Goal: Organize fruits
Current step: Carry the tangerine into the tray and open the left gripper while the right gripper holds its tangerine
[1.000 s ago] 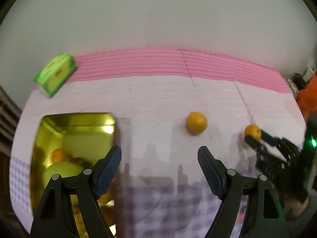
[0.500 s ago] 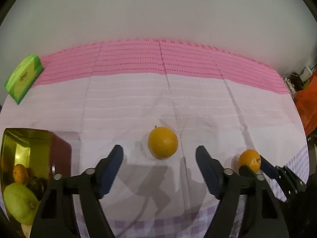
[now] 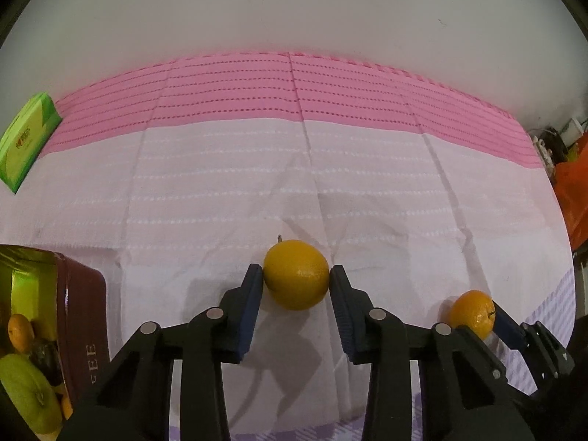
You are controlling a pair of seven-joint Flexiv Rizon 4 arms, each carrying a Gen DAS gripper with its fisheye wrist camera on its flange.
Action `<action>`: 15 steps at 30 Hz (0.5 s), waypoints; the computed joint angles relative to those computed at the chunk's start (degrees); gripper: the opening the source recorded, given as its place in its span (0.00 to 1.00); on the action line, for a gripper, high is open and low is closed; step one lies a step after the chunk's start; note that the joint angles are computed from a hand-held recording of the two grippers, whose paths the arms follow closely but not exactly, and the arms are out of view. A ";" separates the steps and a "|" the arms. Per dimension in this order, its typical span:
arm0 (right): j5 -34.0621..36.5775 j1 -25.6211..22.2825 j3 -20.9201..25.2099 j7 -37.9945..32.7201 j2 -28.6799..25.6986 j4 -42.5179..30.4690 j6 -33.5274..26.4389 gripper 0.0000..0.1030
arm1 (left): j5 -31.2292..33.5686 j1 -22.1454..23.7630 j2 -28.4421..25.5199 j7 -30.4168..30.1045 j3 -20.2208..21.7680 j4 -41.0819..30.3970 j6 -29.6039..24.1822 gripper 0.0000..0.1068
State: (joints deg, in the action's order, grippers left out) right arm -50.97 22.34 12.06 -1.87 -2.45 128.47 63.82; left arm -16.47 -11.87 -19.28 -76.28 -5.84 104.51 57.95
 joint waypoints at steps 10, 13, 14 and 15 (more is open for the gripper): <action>-1.01 0.37 0.37 0.35 0.29 -0.28 -1.53 0.38 | 0.68 0.21 2.95 0.51 0.46 3.28 0.60 0.35; -0.79 0.70 0.63 0.10 0.34 -0.56 -2.37 0.38 | 0.40 0.33 4.67 0.41 0.81 4.72 0.30 0.36; -0.89 0.81 0.68 0.23 0.36 -0.61 -2.56 0.38 | 0.02 0.42 5.31 0.41 0.86 5.41 0.71 0.35; -0.88 0.95 0.78 0.26 0.36 -0.69 -2.87 0.38 | -0.21 0.41 6.45 0.30 1.04 6.60 1.57 0.36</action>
